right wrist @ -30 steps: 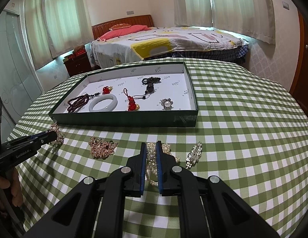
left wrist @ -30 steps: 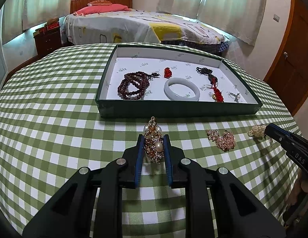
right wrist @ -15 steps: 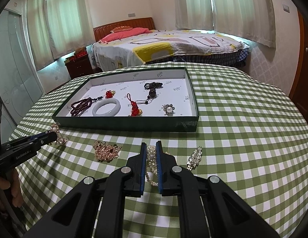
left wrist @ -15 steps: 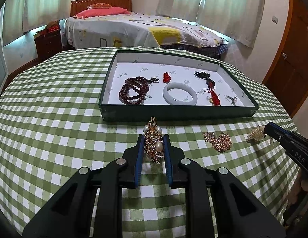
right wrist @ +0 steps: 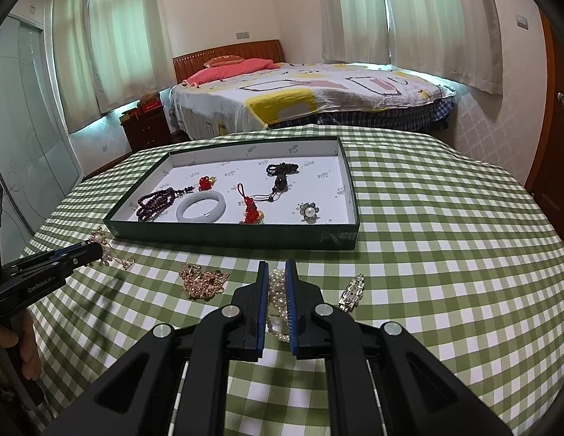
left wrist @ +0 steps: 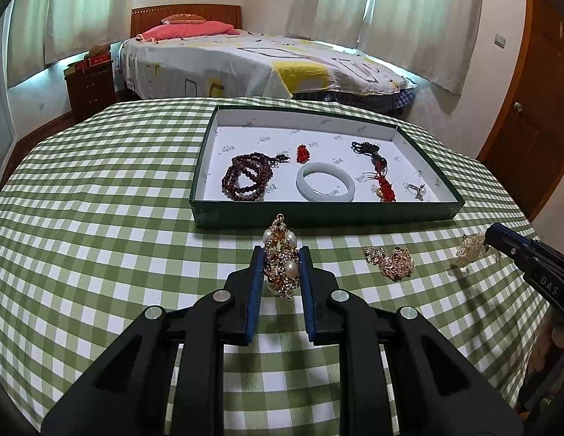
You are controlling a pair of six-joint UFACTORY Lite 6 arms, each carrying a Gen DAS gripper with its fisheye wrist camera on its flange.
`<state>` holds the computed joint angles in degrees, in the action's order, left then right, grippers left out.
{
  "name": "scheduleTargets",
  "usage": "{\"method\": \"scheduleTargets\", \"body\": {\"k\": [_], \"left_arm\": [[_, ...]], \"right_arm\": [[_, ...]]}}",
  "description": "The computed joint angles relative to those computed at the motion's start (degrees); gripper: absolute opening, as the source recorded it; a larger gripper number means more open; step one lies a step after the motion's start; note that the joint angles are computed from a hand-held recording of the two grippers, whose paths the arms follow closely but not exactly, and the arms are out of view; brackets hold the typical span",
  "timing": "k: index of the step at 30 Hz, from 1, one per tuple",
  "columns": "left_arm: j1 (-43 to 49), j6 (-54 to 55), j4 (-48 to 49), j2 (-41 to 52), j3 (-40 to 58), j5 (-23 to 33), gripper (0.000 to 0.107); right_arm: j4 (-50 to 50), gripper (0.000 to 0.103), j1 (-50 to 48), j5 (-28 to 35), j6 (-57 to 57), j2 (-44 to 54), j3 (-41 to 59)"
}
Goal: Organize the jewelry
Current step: 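Carry the pearl strand and gold brooch toward the tray with both tools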
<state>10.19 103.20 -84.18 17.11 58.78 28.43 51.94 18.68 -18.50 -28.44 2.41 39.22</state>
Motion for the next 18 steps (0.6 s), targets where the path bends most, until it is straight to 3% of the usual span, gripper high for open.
{"method": "scheduleTargets", "body": {"k": [18], "left_arm": [[2.93,-2.20,2.24,-7.10,-1.77,3.95,0.019]], "right_arm": [[8.99,0.010,2.17,-0.44,-9.22,-6.48,-0.31]]}}
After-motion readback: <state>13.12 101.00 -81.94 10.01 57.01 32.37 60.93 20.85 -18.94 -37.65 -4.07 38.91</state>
